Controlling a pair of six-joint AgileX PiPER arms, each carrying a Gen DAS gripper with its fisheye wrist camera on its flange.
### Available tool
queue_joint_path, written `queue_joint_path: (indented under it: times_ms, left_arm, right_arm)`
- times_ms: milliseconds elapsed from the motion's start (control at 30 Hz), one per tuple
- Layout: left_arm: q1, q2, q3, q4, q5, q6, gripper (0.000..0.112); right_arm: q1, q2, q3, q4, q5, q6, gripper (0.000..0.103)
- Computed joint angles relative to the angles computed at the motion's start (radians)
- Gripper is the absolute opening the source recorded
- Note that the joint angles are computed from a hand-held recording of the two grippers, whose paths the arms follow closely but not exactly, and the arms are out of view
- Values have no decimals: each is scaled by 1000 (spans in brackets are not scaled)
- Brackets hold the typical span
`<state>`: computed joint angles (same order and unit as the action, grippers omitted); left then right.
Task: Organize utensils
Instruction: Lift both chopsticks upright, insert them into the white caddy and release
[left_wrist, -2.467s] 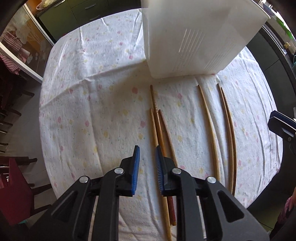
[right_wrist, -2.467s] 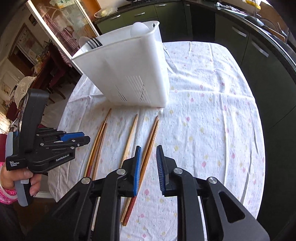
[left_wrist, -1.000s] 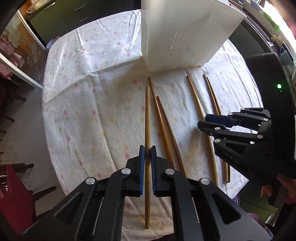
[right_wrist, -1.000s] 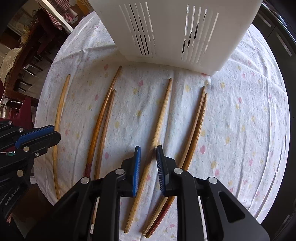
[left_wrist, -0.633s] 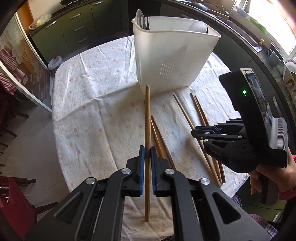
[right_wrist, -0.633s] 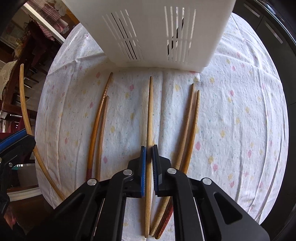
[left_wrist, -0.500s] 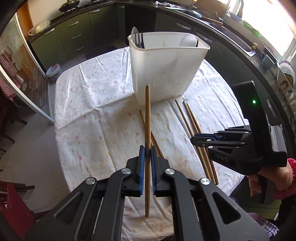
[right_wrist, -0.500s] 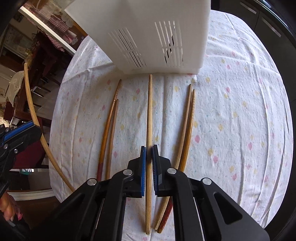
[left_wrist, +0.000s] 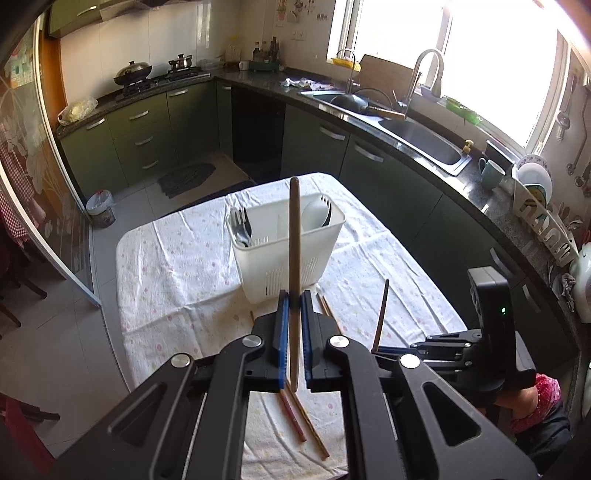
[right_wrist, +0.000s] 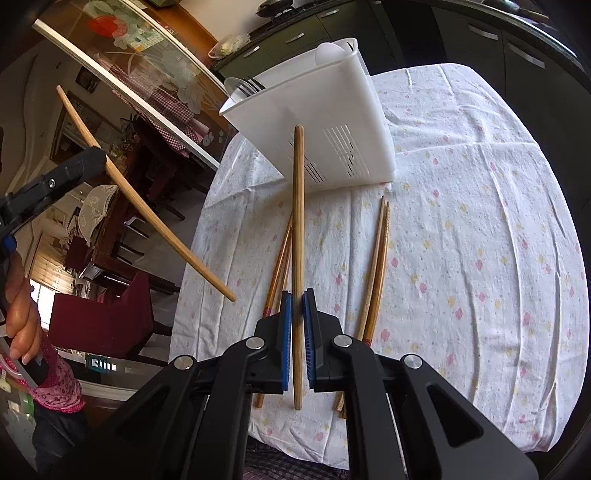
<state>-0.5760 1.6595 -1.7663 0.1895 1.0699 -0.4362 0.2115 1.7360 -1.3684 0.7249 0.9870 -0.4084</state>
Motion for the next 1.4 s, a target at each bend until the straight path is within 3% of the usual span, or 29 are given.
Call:
queue_joint_path:
  times_ms: [333, 567, 700, 833, 1000, 1233, 1400]
  left_arm:
    - [18, 191, -479, 124, 31, -39, 6]
    - [43, 336, -573, 236, -17, -87, 6]
    - [72, 387, -546, 204, -16, -81, 6]
    - [85, 393, -461, 198, -47, -87, 6]
    - [94, 404, -401, 182, -65, -81, 6]
    - [110, 389, -304, 148, -113, -98, 7]
    - [119, 338, -226, 147, -164, -117, 20]
  right_arm:
    - [-84, -83, 8, 52, 49, -80, 7]
    - [-122, -107, -12, 57, 84, -88, 7]
    - [-165, -139, -71, 84, 98, -93, 7]
    - [-190, -166, -169, 105, 56, -77, 7]
    - [-150, -157, -303, 45, -90, -14, 7]
    - [-63, -43, -472, -120, -250, 121, 7]
    - [-11, 63, -565, -256, -302, 202, 7]
